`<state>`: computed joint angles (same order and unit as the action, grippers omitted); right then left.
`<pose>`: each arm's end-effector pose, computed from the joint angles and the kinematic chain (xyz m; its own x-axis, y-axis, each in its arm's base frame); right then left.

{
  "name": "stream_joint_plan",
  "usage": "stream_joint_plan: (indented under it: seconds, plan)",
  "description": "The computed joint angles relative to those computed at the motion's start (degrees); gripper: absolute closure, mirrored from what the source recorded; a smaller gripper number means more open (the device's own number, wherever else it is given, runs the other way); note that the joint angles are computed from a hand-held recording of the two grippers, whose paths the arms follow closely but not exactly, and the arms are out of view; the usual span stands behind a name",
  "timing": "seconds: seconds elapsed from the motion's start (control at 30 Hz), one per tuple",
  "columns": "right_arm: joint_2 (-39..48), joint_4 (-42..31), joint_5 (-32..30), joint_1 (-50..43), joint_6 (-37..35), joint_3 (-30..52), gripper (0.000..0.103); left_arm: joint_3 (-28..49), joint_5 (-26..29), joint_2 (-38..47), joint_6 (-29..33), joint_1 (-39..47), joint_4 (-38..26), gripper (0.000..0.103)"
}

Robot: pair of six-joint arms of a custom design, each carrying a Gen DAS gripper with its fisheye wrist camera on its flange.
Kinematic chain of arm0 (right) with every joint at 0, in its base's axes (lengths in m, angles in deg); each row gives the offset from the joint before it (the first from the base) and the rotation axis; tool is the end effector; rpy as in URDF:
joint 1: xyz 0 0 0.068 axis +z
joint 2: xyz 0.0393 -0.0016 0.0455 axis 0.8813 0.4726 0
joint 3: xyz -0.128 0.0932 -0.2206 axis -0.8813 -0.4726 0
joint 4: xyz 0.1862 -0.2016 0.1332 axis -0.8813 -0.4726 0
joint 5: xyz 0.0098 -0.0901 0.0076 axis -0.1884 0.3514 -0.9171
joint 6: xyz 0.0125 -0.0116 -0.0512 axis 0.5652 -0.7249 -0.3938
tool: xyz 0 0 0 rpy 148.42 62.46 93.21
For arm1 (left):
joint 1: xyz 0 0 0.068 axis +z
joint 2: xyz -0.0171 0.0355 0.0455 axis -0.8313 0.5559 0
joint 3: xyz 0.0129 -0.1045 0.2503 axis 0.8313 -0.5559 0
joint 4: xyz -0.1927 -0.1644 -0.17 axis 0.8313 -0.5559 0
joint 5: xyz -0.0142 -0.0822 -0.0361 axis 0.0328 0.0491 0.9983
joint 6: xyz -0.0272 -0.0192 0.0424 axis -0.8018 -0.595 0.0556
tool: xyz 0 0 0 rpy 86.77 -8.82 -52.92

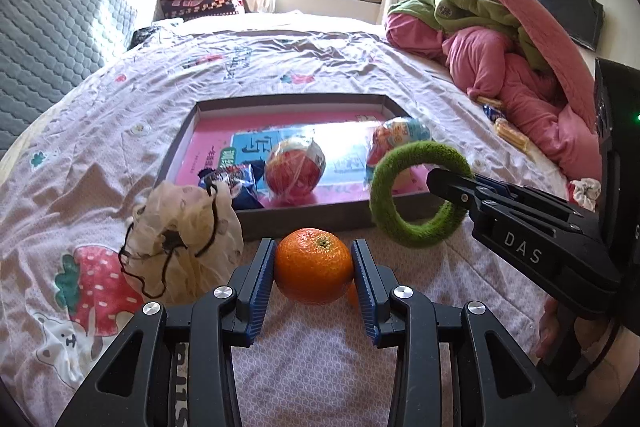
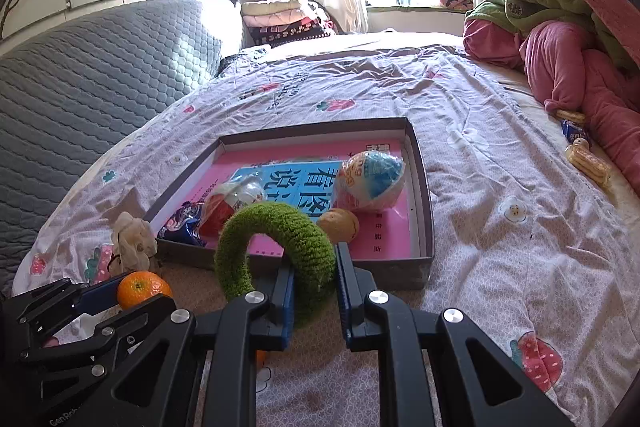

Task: Organize objects
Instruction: 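Lift the orange and green ring and carry them toward the tray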

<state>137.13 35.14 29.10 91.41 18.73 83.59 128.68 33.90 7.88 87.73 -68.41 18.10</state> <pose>0.2838 0.1471 0.1659 -0.6231 0.1880 -0.7592 0.0831 0.9811 0.1747 0.3145 -0.0768 0.1741 -0.6463 0.2333 -0.7265 0.4396 0.8921 -0.1046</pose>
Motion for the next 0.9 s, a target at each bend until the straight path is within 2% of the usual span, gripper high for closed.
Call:
stream_joint_plan:
  seconds: [0.9]
  plan:
    - [-4.5,5.3,6.1,1.5,-1.0,-0.4,0.085,2.8,0.4,-0.6,-3.1,3.3,4.5,0.064]
